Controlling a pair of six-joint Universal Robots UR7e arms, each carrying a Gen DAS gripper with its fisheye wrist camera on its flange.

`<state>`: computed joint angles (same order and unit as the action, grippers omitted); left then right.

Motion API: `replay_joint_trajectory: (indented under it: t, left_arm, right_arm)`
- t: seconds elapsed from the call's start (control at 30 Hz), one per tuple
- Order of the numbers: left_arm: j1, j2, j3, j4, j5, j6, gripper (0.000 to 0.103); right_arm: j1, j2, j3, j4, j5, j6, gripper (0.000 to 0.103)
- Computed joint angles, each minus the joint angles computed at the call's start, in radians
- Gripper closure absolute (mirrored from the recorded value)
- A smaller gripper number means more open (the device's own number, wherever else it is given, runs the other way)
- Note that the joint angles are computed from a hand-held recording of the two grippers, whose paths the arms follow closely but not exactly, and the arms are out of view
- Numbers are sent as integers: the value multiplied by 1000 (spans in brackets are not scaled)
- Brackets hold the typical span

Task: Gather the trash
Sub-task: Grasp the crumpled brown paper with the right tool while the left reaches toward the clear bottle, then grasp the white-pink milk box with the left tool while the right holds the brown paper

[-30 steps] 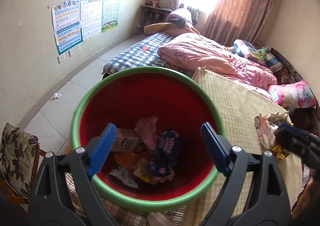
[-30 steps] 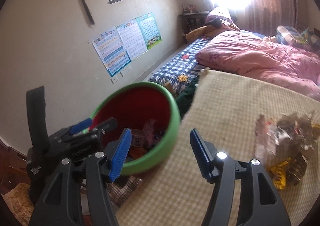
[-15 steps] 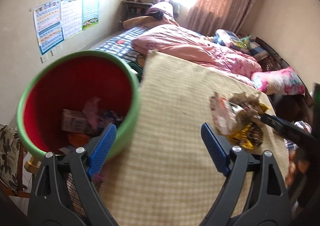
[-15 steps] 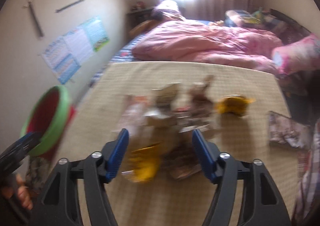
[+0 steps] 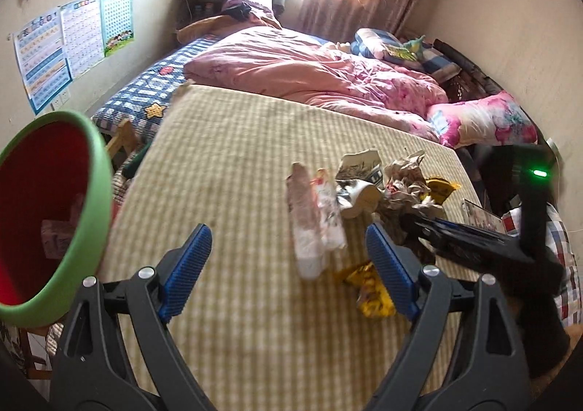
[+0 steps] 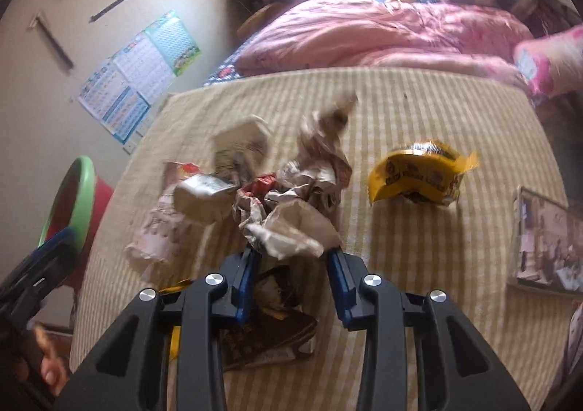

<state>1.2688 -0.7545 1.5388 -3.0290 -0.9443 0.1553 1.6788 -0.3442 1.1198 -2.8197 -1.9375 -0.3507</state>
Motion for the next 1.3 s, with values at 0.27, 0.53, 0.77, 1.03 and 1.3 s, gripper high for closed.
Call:
replay_joint_trajectory:
  t: [0.27,0.53,0.77,1.03,1.3]
  left_arm:
    - [9,101,-144,132,19,-11,19]
    - [16,145,-214,218,23,-38,19]
    - [18,172,-255,265,24,-58,23]
    - [25,182,-272,301,20,-81,36]
    - [34,173,-273,317,-2,-96,65]
  right_arm:
    - [38,-59,102,-132,-37,-70,69]
    - [56,-110,156,-167,-1,-86,69]
    - [82,-117,156,-224,-13,-143,69]
    - [92,-114,153,-253,-6,-178,69]
    - [96,-106,146,-260,-6,-186,69]
